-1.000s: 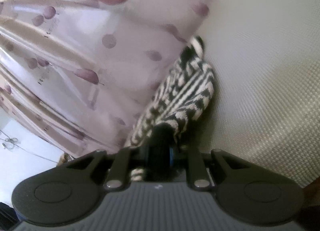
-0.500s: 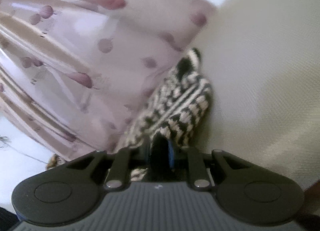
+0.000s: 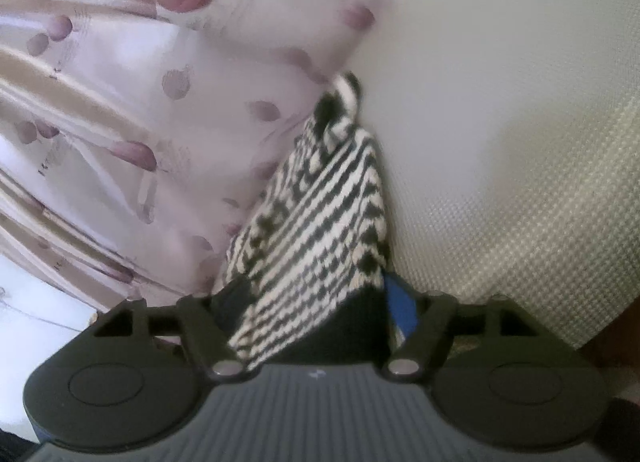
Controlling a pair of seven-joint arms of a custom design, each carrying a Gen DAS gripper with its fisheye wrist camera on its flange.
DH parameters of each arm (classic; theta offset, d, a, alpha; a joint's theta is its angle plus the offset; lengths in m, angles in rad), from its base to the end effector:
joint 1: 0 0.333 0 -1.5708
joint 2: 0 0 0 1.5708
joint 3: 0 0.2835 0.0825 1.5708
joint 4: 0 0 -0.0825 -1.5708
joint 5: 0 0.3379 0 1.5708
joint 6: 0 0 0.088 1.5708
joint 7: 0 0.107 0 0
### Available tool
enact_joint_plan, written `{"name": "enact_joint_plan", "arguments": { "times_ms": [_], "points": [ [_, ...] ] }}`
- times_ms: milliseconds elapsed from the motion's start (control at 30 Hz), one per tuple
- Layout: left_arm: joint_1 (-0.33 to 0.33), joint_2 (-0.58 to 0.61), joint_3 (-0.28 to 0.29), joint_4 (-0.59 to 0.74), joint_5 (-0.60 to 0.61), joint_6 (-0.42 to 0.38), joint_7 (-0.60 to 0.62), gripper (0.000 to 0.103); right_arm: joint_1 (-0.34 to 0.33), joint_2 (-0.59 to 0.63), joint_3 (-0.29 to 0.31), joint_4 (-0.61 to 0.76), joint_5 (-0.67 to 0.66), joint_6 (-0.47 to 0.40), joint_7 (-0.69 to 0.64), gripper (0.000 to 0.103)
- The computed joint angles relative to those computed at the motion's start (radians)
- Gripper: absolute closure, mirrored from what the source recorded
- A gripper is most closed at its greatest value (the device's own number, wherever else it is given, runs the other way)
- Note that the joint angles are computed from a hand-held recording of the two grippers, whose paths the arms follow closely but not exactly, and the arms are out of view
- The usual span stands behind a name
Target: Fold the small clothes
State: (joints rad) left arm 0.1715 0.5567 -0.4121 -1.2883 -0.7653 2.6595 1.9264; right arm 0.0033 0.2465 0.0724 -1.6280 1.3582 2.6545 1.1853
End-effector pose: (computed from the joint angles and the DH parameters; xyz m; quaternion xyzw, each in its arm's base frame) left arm 0.6959 -0.0679 0.5193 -0.6328 0.5706 -0.5227 0.0269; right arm 0.6280 0.0156 0.5303 -0.3944 0.7207 0.0516 0.5678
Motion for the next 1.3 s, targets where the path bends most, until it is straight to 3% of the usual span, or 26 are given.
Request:
{"name": "enact_joint_plan", "arguments": {
  "times_ms": [67, 100, 133, 167, 200, 333, 700, 967, 1300],
  "points": [
    [-0.002, 0.003, 0.002, 0.002, 0.005, -0.004, -0.003, 0.096, 0.012, -0.001, -0.003, 0.002, -0.049, 0.011, 0.006, 0.031],
    [-0.002, 0.003, 0.002, -0.002, 0.006, -0.001, -0.002, 0.096, 0.017, 0.000, -0.003, 0.004, -0.076, 0.013, 0.008, 0.038],
    [-0.001, 0.001, 0.000, -0.007, 0.004, 0.003, 0.002, 0.096, 0.023, 0.007, -0.008, 0.014, -0.131, -0.003, 0.030, 0.051],
    [0.000, -0.001, -0.001, -0.012, 0.003, 0.009, 0.005, 0.096, 0.032, 0.015, -0.015, 0.023, -0.198, -0.015, 0.073, 0.084],
    [0.002, -0.005, -0.004, -0.020, -0.003, 0.018, 0.010, 0.096, 0.032, 0.019, -0.010, 0.023, -0.207, -0.008, 0.079, 0.088],
    [0.009, -0.014, -0.019, -0.022, -0.027, 0.038, 0.052, 0.096, -0.007, 0.005, 0.031, 0.018, 0.010, 0.005, -0.078, 0.090],
    [-0.010, 0.015, -0.035, 0.050, -0.034, 0.076, 0.083, 0.096, -0.019, 0.051, 0.031, 0.123, 0.244, -0.003, -0.156, 0.092],
    [-0.023, 0.057, -0.046, 0.125, 0.002, 0.096, 0.052, 0.096, -0.022, 0.098, 0.047, 0.207, 0.297, 0.023, -0.165, 0.091],
    [-0.091, 0.203, -0.024, 0.383, 0.150, 0.079, -0.088, 0.096, -0.050, 0.220, 0.087, 0.408, 0.229, 0.047, -0.084, 0.091]
  ]
}}
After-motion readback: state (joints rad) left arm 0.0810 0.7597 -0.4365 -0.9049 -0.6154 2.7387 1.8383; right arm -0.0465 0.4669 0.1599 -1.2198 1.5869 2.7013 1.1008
